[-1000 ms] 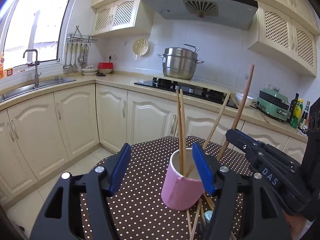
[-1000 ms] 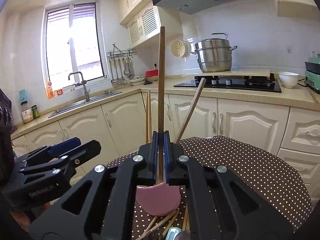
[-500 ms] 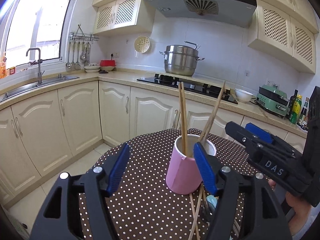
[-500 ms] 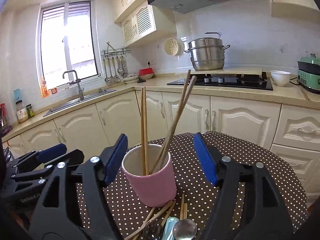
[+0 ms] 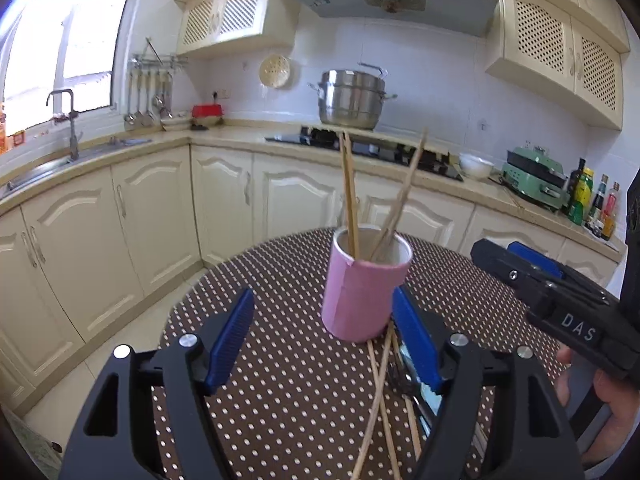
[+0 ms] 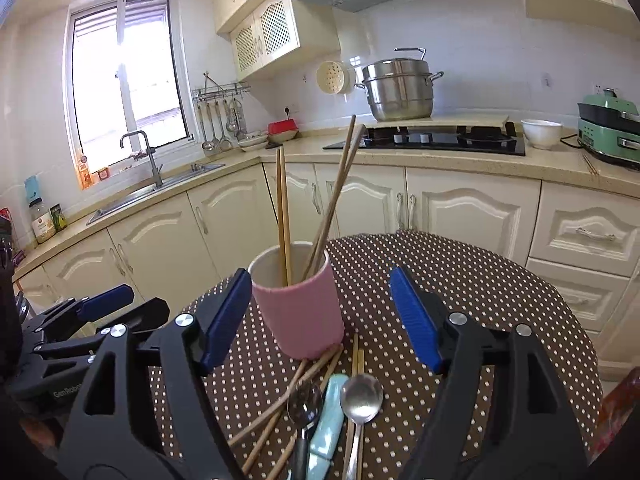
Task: Organize utensils
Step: 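Withdraw both tools from the cup back over the utensil pile, then position the open left tool over a wooden chopstick in the pile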
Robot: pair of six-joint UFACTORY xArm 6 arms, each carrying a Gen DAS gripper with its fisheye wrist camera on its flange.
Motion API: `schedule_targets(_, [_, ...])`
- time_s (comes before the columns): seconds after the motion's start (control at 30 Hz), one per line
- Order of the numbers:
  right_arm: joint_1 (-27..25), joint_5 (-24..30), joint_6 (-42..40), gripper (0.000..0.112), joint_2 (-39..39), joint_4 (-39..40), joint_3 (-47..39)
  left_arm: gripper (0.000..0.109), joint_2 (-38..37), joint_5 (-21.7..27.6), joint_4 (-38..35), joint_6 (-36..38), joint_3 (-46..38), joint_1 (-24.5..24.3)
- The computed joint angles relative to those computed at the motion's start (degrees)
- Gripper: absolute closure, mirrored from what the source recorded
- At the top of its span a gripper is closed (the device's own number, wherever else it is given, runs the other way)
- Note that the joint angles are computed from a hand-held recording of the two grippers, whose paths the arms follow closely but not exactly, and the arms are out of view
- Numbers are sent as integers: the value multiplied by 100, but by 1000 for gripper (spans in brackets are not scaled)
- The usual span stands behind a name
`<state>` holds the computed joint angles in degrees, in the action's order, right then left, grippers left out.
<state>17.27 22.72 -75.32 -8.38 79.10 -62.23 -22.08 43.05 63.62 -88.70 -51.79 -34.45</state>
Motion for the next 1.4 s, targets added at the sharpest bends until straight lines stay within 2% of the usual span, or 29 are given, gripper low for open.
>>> schedule_targets(0.07, [-63, -5, 234, 39, -114, -285, 174, 38, -7, -277, -464, 388, 66, 99])
schedule_targets(0.17, [-158, -13, 541, 38, -211, -611, 371, 38, 84, -628, -1568, 1346, 153, 248])
schedule_targets(0.27, [-260, 26, 893, 38, -263, -1009, 559, 38, 250, -676, -2362, 2114, 182, 257])
schedule_targets(0.37, [-338, 87, 1148, 38, -249, -1310, 676, 38, 424, -601, -2897, 2579, 164, 240])
schedule_targets(0.57, [-403, 174, 1352, 38, -206, -1597, 846, 40, 471, -838, -3195, 2798, 314, 279])
schedule_targets(0.67, [-415, 199, 1414, 38, -164, -1696, 887, 51, 521, -958, -3502, 3038, 342, 343])
schedule_targets(0.9, [-411, 202, 1552, 38, -47, -1890, 942, 62, 741, -1110, -3916, 3378, 345, 428])
schedule_targets(1.13, [-492, 327, 1661, 38, 33, -1923, 882, 64, 893, -1186, -3979, 3460, 302, 453])
schedule_targets(1.4, [-543, 413, 1743, 38, 87, -1976, 833, 73, 1056, -1247, -4101, 3551, 195, 495])
